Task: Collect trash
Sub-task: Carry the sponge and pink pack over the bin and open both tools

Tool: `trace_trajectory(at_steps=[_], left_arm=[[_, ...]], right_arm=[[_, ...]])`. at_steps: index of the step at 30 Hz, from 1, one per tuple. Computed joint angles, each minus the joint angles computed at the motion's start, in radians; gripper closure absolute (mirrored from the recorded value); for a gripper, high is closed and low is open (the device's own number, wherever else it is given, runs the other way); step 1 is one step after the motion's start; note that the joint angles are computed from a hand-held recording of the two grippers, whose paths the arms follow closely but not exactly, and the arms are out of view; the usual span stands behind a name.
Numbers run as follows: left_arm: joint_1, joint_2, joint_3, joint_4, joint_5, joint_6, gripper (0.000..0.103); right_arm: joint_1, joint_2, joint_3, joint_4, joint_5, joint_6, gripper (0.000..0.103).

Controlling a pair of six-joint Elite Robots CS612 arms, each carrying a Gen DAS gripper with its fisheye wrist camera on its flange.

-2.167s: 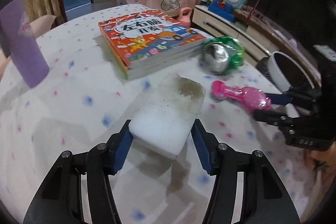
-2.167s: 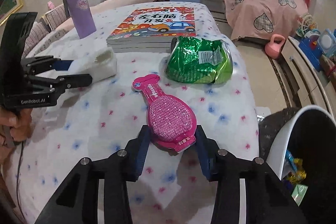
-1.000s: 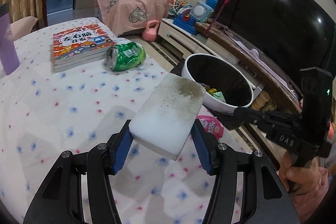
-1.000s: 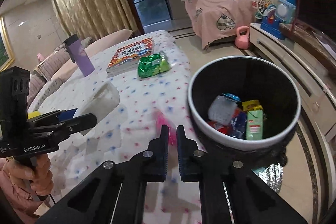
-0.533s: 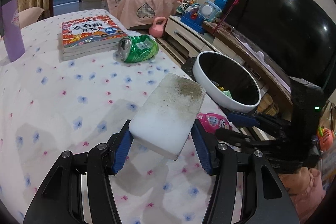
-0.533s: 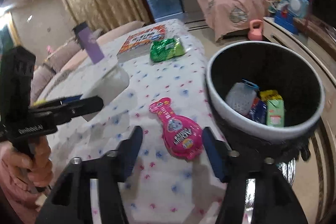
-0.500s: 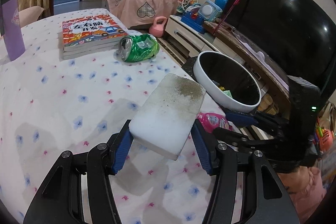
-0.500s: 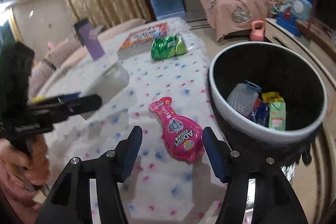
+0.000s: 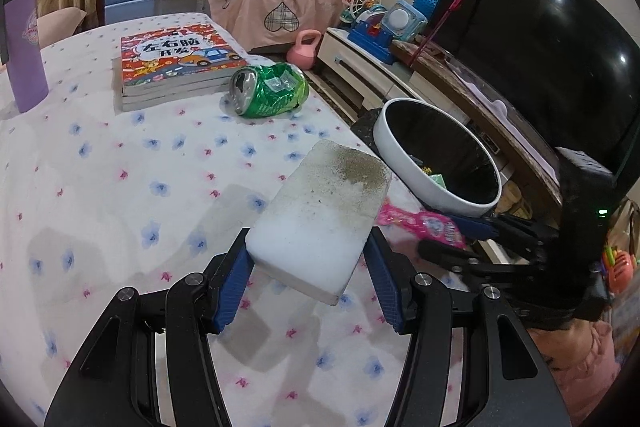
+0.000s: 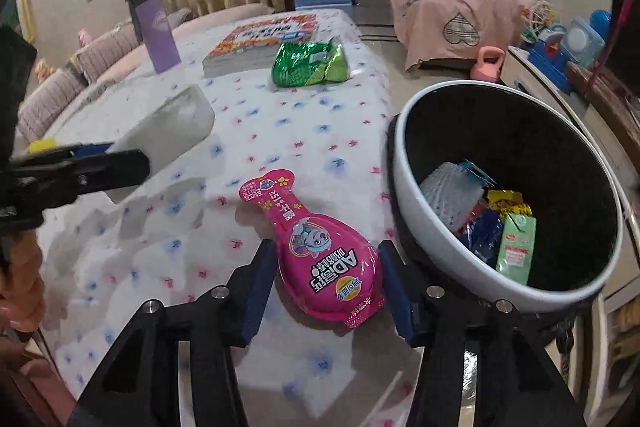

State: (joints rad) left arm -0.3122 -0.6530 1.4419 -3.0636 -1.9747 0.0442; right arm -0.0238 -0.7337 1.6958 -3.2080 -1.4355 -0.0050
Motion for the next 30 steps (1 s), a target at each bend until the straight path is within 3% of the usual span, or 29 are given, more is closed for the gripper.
trace_trajectory(at_steps=[6, 11, 30], left_arm=[[-0.015, -0.007, 0.002, -0.004, -0.002, 0.016, 0.048], [-0.034, -0.015, 0.003, -0.006, 0.001, 0.038, 0.048], [-0.092, -0.007, -0.056, 0.051, 0.023, 0.102, 0.048]], right_arm=[[-0.021, -0.039, 0.063, -0.104, 0.022, 0.075, 0.051], [-0.036, -0.063, 0.092, -0.156, -0.007, 0.108, 0.051], [-0.087, -0.062, 0.071, -0.138, -0.093, 0.166, 0.051]])
